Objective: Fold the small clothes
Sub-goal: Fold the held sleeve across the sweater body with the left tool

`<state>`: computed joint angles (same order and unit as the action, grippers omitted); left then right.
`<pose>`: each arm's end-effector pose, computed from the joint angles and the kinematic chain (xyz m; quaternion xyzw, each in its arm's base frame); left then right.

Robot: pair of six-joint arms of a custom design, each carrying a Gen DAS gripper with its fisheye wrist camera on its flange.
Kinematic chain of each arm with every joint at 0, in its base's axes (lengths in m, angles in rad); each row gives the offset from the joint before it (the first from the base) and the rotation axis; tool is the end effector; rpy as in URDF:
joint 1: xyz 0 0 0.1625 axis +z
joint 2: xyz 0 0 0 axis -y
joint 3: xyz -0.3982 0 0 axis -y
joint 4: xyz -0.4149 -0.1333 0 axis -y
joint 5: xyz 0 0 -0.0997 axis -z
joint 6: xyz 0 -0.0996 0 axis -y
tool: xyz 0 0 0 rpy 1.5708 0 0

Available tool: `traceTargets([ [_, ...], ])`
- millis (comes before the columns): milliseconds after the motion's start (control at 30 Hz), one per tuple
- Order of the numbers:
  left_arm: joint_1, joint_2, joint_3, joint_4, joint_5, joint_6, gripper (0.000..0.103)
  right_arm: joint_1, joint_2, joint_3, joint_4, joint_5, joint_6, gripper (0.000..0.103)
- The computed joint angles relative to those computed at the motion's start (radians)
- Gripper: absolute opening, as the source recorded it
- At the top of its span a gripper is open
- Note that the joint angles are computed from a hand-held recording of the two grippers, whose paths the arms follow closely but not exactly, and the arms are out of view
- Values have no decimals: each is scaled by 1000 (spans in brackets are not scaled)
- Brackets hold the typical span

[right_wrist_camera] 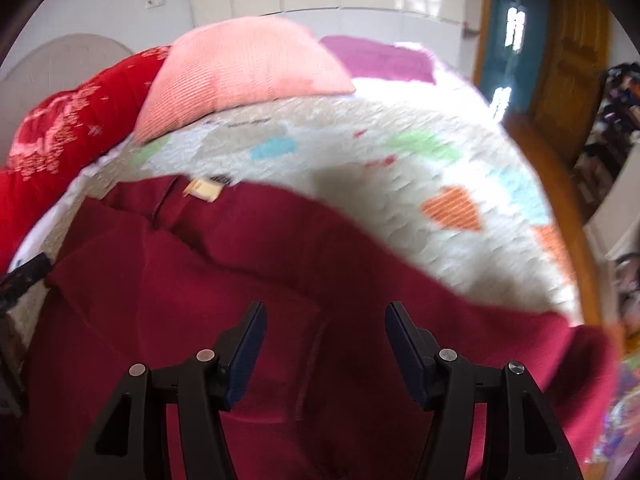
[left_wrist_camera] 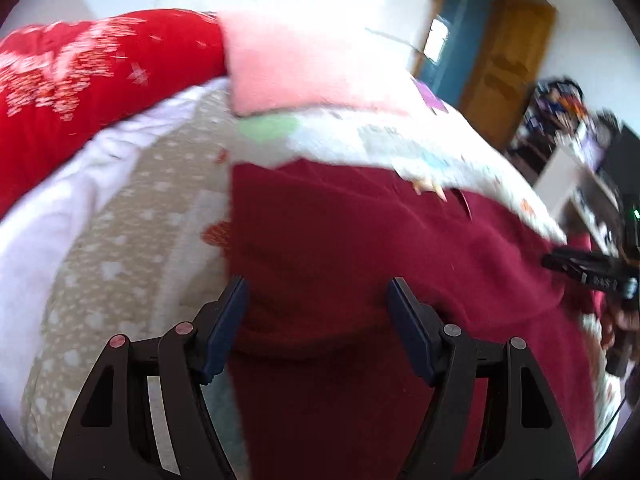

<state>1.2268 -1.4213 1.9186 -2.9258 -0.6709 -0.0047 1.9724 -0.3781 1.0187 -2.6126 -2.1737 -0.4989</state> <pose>0.0182 -0.5759 0.3932 -0.0400 0.8377 -0.4374 0.3246 0.3938 -0.7307 0.0249 0.3540 -0.8682 0.1759 0.2999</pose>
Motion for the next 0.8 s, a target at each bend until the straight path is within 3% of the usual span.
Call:
traceTargets([
  [67,5,15,-13,54,16,-19,72,-4,15,6,-1,-15,-43,49],
  [100,7,18,-14,63,23,-24,72,-3,25,4,-7,-33,-68,28],
  [233,18,10,-9,54,-5,-37,72,12,23,32,-136,-47,-151,5],
  [333,13,15,-9,53,8,-32,72,22,37,15,-264,-75,-205,5],
  [400,8,21,-9,54,23,-26,72,13,49,-21,-219,-91,-139,5],
  [500,2,12,-1,57,27,-34,72,4,90,-70,-181,-163,-121,5],
  [567,1,-1,6,54,18,-47,72,5,59,-38,-137,-159,-44,6],
  [667,0,-4,8,63,26,-63,72,13,-30,96,-230,-84,13,15],
  [700,-4,-3,9,70,38,-67,72,17,-47,129,-259,-72,15,22],
  [733,-13,-3,12,89,65,-78,72,17,-54,149,-266,-59,6,33],
  [800,-33,-11,22,127,108,-105,72,16,-35,140,-202,-84,-7,39],
])
